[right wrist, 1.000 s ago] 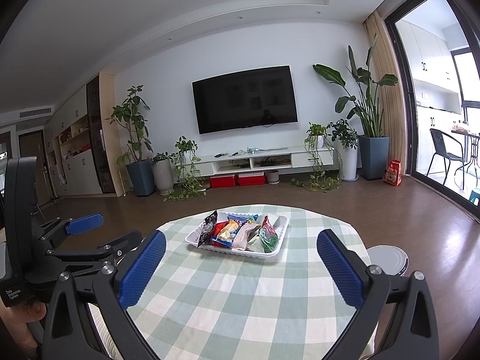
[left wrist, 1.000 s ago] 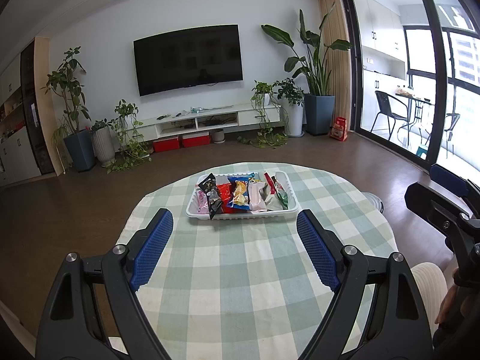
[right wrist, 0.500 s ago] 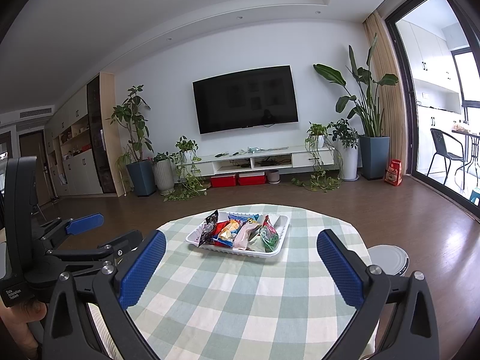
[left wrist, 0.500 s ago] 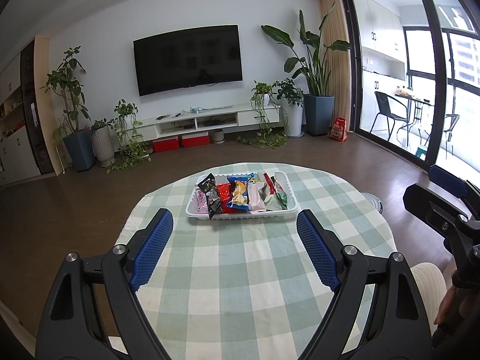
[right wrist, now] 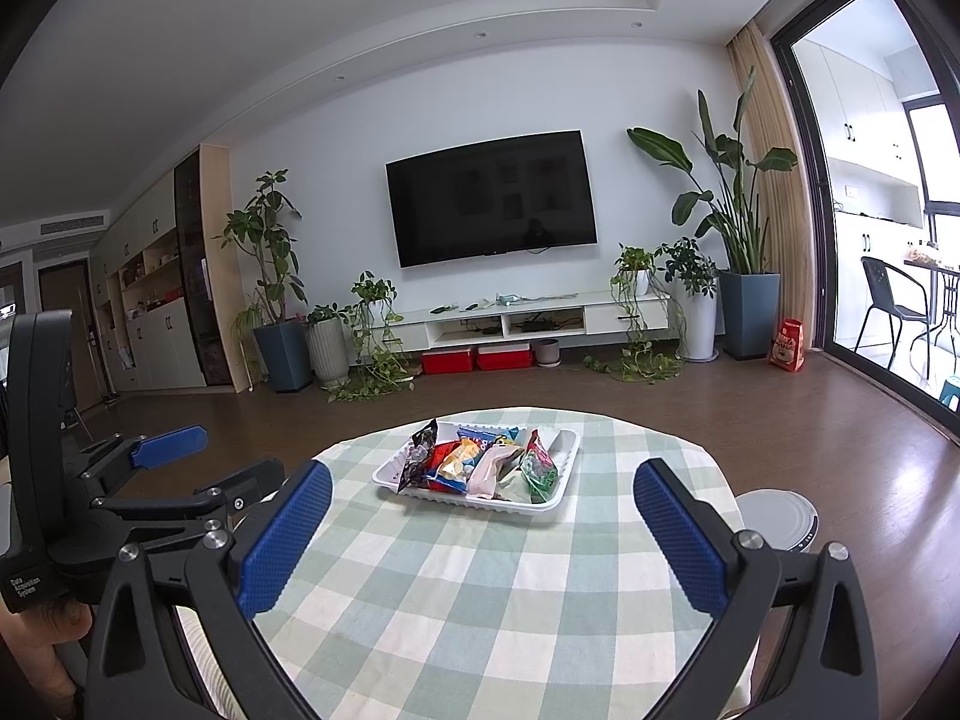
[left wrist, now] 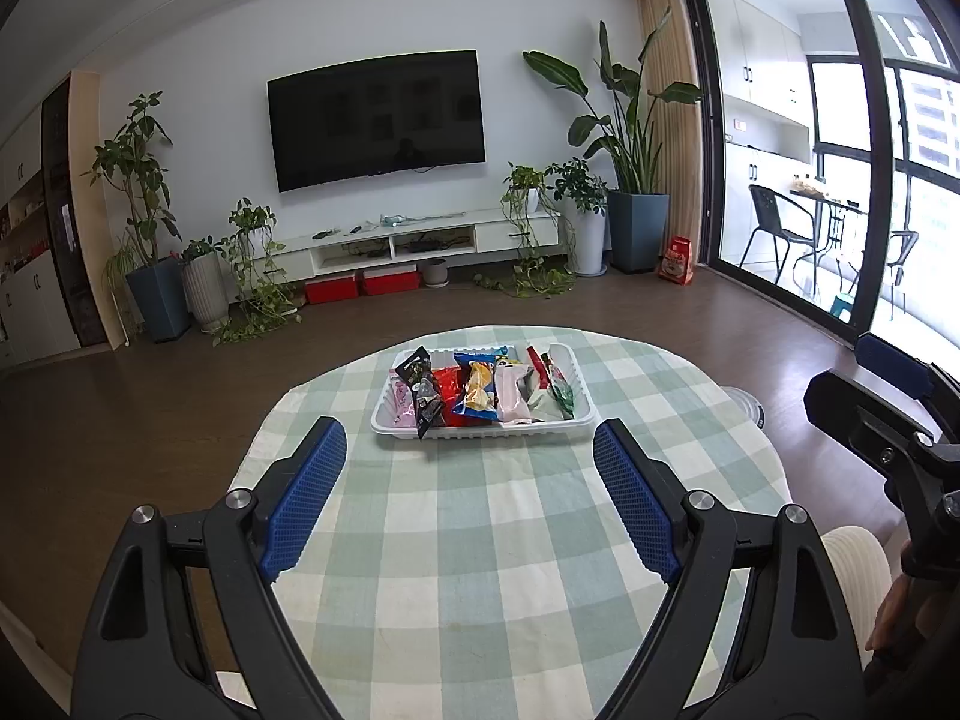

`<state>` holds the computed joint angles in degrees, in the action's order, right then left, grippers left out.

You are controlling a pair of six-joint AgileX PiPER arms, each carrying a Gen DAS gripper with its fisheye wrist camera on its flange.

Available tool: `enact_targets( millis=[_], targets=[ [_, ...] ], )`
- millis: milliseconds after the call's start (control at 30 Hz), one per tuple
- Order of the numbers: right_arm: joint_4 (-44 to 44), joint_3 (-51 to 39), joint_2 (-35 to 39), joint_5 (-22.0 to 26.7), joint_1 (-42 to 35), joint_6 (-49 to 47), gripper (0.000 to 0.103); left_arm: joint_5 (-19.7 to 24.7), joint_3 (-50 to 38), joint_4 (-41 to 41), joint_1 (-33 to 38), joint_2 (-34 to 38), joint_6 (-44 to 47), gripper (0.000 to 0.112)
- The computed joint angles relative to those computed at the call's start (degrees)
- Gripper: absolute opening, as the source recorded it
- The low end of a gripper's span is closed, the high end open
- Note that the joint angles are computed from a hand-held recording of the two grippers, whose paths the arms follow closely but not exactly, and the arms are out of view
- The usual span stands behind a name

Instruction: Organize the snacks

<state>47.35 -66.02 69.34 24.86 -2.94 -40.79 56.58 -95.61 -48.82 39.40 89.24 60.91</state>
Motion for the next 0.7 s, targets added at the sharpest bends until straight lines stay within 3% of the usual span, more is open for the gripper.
enact_targets(
  millis=[367, 433, 700],
  targets=[
    [0.3, 0.1, 0.0, -0.1, 0.0, -0.2, 0.103, 1.1, 0.8, -0.9, 0.0, -1.0, -0.8, 0.084],
    [0.2, 0.1, -0.1, 0.1, -0.1, -0.1, 0.103, 0.3, 0.9, 0.8, -0.9, -1.4, -1.9, 0.092],
    [0.4, 0.0, -0.3, 0.8, -0.4, -0.2, 0.103, -0.7, 1.8, -0.5, -0.9, -1.0, -0.5, 0.097]
  ],
)
